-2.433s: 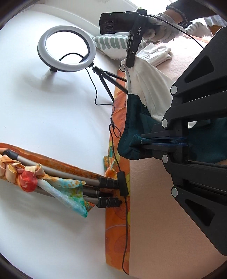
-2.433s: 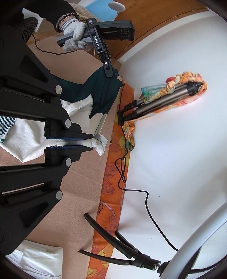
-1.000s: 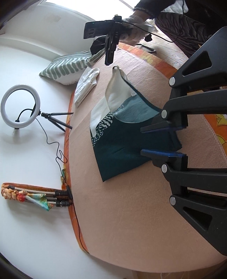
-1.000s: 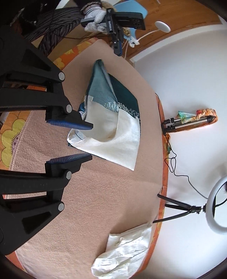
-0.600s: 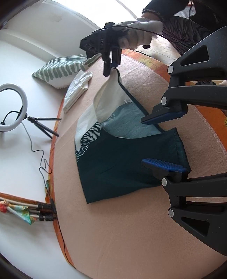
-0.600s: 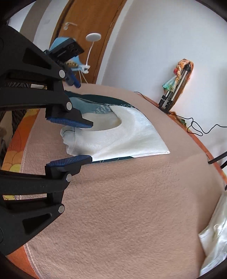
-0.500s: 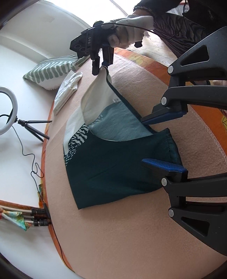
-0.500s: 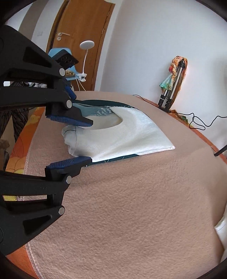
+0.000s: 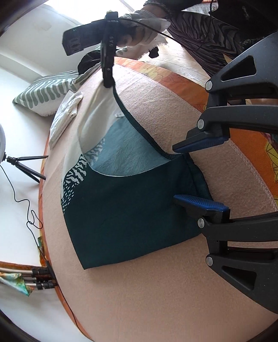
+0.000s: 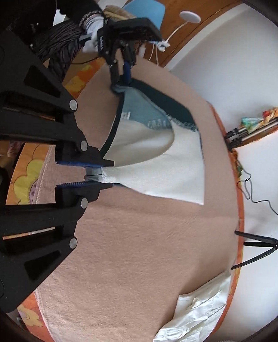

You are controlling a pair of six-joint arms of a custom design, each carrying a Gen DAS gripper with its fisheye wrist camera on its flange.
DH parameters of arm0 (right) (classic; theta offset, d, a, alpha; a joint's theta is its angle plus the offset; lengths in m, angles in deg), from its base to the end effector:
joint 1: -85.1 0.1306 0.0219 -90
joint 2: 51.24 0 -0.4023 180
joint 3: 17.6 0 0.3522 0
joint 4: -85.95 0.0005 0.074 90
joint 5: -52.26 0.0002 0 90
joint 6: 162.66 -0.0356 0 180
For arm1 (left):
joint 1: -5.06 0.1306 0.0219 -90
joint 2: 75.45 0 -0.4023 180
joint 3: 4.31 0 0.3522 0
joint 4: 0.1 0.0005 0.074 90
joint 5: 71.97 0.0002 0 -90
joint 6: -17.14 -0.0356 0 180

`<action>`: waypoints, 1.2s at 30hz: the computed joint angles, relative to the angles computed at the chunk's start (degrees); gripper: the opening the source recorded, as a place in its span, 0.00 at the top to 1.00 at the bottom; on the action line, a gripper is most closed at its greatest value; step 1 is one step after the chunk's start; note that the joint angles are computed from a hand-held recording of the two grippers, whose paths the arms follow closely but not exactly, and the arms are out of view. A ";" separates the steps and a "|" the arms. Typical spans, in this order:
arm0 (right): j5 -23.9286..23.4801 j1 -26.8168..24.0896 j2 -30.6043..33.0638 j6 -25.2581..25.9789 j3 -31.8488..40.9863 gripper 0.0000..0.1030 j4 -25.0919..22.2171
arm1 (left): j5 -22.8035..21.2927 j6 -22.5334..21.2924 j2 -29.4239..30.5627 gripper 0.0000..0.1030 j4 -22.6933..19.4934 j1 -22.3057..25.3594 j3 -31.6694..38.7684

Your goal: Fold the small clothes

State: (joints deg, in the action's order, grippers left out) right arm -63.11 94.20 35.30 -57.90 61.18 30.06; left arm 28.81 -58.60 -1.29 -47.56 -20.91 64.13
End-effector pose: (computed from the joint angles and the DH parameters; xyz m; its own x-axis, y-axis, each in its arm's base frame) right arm 0.3863 0.0768 0.3894 -0.7714 -0.3567 -0.5270 -0.5452 0.7976 0.2582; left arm 0.2915 -0.1499 0.3952 -0.8283 0.1343 -0.5440 0.3373 0.8947 -0.2927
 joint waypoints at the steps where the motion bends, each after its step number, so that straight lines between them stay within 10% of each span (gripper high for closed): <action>1: -1.03 -0.90 0.58 0.62 0.40 0.81 -0.35 | 0.22 0.40 -0.43 0.63 0.34 0.28 0.21; 5: -16.11 -7.06 3.02 -1.28 3.67 0.48 -1.78 | 1.51 2.46 -1.28 0.63 2.40 1.24 2.11; 8: -19.01 -8.15 6.42 -9.15 7.04 0.48 2.87 | 0.80 1.69 0.66 0.63 3.52 0.58 4.92; 14: -19.43 -5.09 17.02 -20.64 15.01 0.48 10.33 | 1.81 0.78 8.31 0.63 6.07 0.15 11.28; 23: -16.54 -1.00 27.65 -22.35 22.42 0.48 10.67 | 4.15 1.49 14.90 0.63 8.22 1.52 13.84; 28: -17.19 0.35 28.40 -18.70 24.01 0.93 8.31 | 4.31 1.18 16.07 0.63 7.72 1.72 14.09; 36: -3.03 2.61 24.94 -15.07 22.38 0.98 12.69 | 4.60 -0.07 18.04 0.63 6.56 0.32 14.36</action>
